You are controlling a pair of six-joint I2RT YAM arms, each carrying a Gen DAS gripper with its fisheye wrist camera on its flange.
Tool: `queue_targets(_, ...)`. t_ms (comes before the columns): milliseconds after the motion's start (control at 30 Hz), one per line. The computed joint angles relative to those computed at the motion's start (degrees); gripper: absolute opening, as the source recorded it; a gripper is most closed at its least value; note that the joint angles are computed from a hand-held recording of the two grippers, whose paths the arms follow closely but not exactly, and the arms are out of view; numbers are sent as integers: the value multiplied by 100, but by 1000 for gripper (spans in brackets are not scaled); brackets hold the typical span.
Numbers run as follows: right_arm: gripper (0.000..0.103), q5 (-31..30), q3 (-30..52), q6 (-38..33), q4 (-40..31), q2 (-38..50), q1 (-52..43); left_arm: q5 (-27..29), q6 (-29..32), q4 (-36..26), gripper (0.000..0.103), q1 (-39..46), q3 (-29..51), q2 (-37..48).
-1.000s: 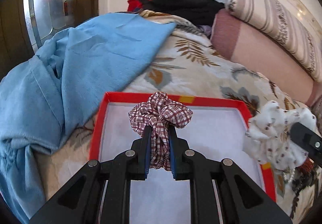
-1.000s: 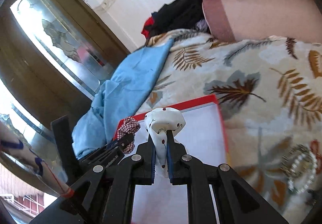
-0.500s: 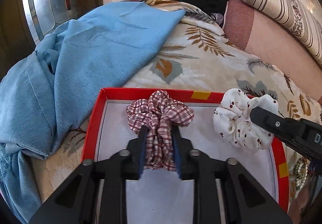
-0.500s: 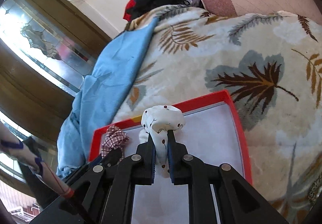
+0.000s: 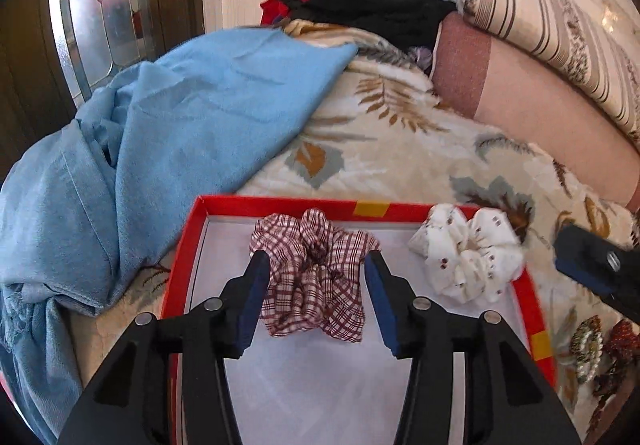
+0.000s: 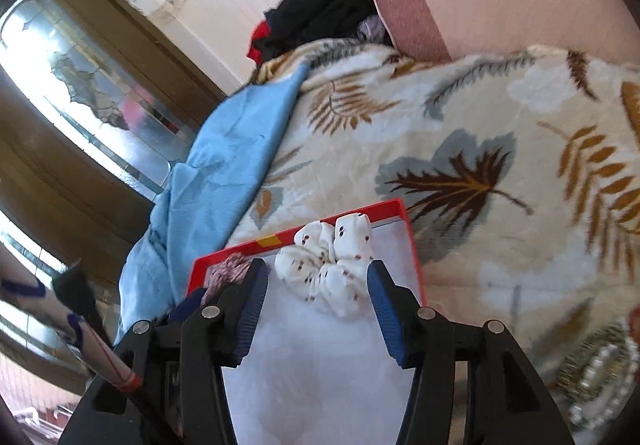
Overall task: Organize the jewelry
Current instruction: 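Open both tools to drop the scrunchies into the tray, then move both tools back over the pile of accessories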
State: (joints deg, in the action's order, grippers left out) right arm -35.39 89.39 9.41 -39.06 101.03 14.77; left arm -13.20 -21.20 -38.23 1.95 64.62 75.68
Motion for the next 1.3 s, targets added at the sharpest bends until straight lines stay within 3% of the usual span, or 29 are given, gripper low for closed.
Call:
queue_targets(100, 57, -238, -618, -446, -62, -703, -369, -142, -145, 76, 57, -205, -49, -244)
queue_targets(367, 57, -891, -1865, -2395, -1200, -2305, -2128, -855, -581, 194, 57, -1531, -90, -700)
queue_targets(500, 57, -1461, -1695, -3755, -2194, -2365, -3640, -1088, -999, 190, 58, -2384, -87, -803)
queue_targets(667, 57, -1961, -1106, -5114, -3155, -1762, -5315, -1725, -1616, 106, 61, -3887, -124, -722)
queue_targets(867, 58, -2111, -768, -5214, -2861, -929, -6466, -2216, -2125, -192, 62, -5405, 132, 66)
queue_targets(1067, 61, -2299, -129, -4919, -3020, -372, -6750, -2052, -2680, -346, 62, -6457, 553, 894)
queue_targets(1300, 61, -2225, 196, -5331, -3688, -83, -6759, -2204, -2664, -618, 62, -7049, 1472, 1588)
